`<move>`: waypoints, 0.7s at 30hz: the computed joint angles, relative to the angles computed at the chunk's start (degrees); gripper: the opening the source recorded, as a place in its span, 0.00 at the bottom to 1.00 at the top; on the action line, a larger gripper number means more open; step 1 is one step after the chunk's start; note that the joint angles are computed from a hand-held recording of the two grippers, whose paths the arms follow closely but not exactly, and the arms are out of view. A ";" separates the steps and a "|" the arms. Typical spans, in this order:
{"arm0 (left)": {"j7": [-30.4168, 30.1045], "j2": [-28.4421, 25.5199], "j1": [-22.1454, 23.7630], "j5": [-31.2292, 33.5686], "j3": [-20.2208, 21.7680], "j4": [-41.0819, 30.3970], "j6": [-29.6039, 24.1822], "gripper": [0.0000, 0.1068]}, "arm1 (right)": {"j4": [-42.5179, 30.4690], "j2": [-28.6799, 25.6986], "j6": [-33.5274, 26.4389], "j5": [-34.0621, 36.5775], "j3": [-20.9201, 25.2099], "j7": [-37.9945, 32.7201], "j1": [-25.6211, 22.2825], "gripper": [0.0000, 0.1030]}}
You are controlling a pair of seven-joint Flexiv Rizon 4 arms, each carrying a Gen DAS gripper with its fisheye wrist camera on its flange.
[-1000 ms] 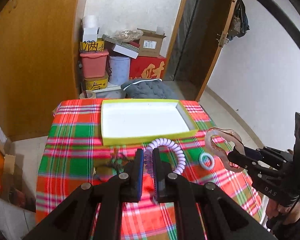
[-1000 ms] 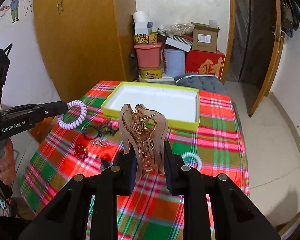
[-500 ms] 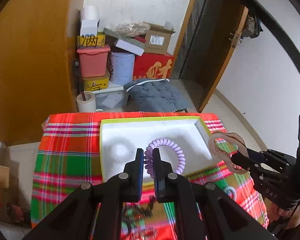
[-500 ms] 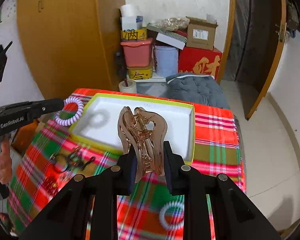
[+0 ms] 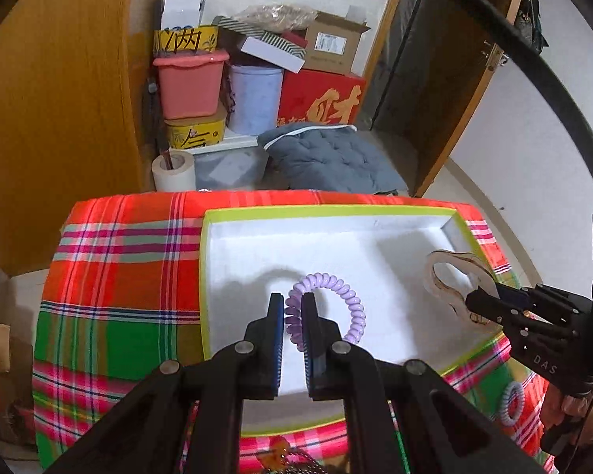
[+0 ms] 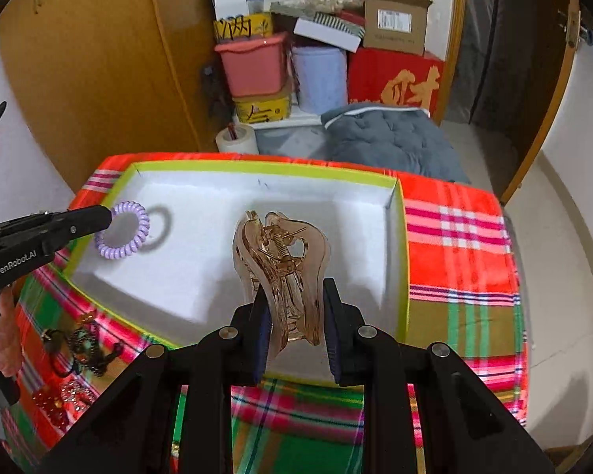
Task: Organize jewelry
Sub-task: 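Open the right tool to drop the clip while the left tool drops the coil tie in the box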
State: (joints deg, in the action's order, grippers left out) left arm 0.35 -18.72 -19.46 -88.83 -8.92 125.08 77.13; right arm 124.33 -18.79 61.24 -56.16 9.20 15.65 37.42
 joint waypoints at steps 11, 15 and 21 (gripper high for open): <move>-5.55 -2.13 3.16 4.33 -0.79 0.09 -2.55 0.08 | 0.56 -0.75 -0.20 1.00 -0.16 0.29 0.76 0.32; -3.05 -1.19 2.92 1.24 -0.82 0.49 -2.86 0.09 | 1.01 0.08 -1.29 -0.70 -0.05 2.11 1.33 0.48; -0.18 1.98 0.86 -2.38 0.73 2.68 -2.18 0.10 | 1.19 1.73 -3.77 -1.47 1.33 3.92 1.76 0.48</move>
